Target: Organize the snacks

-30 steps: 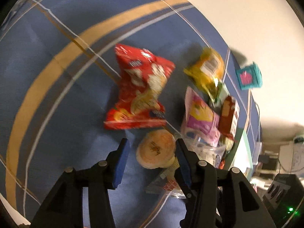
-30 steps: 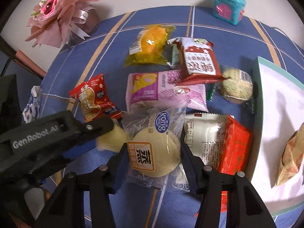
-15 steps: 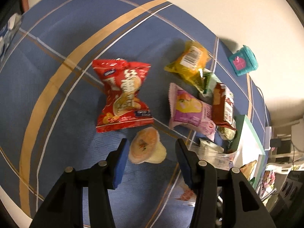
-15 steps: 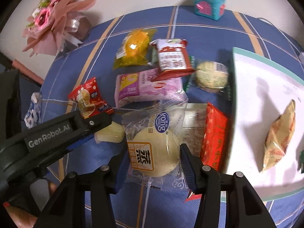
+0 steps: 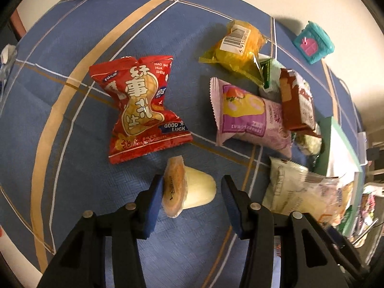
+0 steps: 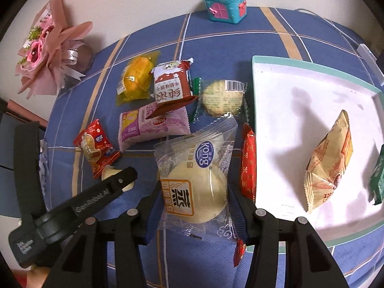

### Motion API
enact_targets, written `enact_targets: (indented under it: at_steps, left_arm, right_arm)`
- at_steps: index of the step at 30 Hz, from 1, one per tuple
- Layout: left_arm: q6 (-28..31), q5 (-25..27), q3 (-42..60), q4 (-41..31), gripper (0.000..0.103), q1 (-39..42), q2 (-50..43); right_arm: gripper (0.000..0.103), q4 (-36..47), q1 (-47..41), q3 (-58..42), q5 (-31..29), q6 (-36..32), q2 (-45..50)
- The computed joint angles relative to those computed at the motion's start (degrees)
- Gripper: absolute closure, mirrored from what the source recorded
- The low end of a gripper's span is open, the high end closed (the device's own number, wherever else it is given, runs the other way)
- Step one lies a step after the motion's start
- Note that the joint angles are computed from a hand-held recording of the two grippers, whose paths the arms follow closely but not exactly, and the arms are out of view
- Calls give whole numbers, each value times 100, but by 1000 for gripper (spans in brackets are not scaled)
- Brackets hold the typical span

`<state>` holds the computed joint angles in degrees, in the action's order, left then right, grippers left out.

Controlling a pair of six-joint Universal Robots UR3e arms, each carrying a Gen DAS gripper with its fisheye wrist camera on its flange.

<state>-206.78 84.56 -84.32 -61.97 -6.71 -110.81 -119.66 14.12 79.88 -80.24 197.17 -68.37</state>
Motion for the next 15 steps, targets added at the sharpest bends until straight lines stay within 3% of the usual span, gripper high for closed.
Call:
enact_targets:
  at_steps: [5, 15]
  left_arm:
    - [-55, 241, 93, 35, 57, -171, -140]
    - [14, -175, -582, 384, 61, 200, 536]
  right_arm:
    - [49, -2, 3, -13, 26, 26, 34]
    - [49, -128, -85, 77, 257, 1, -142]
